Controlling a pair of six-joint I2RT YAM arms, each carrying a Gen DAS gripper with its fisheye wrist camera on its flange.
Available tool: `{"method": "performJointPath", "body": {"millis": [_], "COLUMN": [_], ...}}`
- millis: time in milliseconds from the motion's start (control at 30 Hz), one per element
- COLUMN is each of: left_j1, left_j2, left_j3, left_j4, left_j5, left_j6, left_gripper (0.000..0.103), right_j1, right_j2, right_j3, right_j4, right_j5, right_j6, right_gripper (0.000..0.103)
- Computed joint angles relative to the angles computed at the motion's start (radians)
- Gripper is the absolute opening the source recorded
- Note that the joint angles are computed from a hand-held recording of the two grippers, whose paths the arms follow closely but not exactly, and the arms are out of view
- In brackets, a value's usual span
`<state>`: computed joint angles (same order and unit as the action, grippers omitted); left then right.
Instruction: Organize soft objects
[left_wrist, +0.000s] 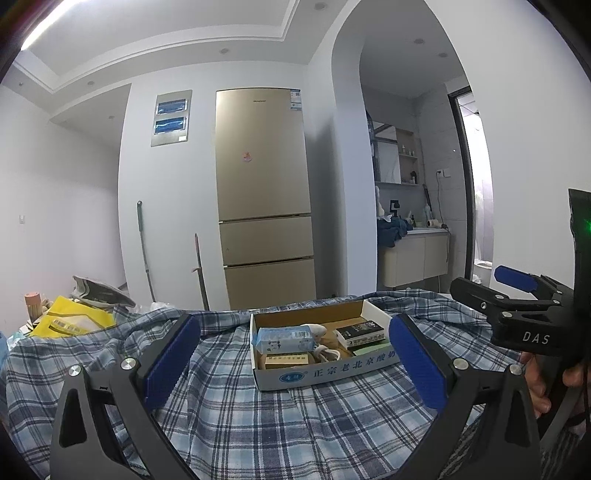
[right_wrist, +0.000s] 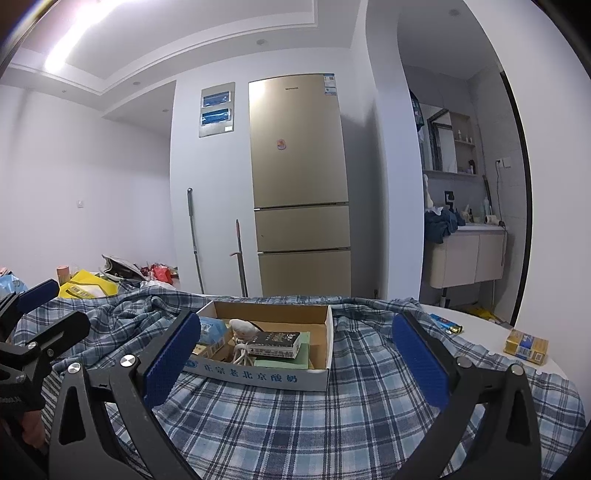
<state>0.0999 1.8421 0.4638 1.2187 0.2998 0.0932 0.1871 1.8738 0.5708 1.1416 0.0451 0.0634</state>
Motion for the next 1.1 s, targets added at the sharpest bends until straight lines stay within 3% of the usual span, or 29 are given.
{"method": "performJointPath", "body": {"millis": [200, 367, 567, 1100], "left_j1": [-0.01, 0.004, 0.011, 0.0], "left_j2": [-0.006, -0.001, 0.004, 0.004], "left_j3": [0.007, 0.008, -0.017, -0.021], "left_j4": [-0.015, -0.004, 0.06, 0.071], "left_j5": [-0.056, -0.036, -0.037, -0.048], "left_j6": [-0.01, -0.024, -0.031, -0.021], "left_gripper": [0.103, 0.103, 0.103, 0.103], "right_j1": [0.007, 0.01, 0.007, 0.013], "right_j2": [-0.002, -0.004, -0.007, -0.007], "right_j3": [0.001, -0.026, -0.016, -0.025], "right_j4": [-0.003, 0.049, 0.028, 0.044], "right_j5": [0.008, 0.018, 0.014, 0.005], "right_j6": [-0.016, -0.022, -0.022, -0.041], "right_gripper": [0.103, 0.103, 0.103, 0.103]}}
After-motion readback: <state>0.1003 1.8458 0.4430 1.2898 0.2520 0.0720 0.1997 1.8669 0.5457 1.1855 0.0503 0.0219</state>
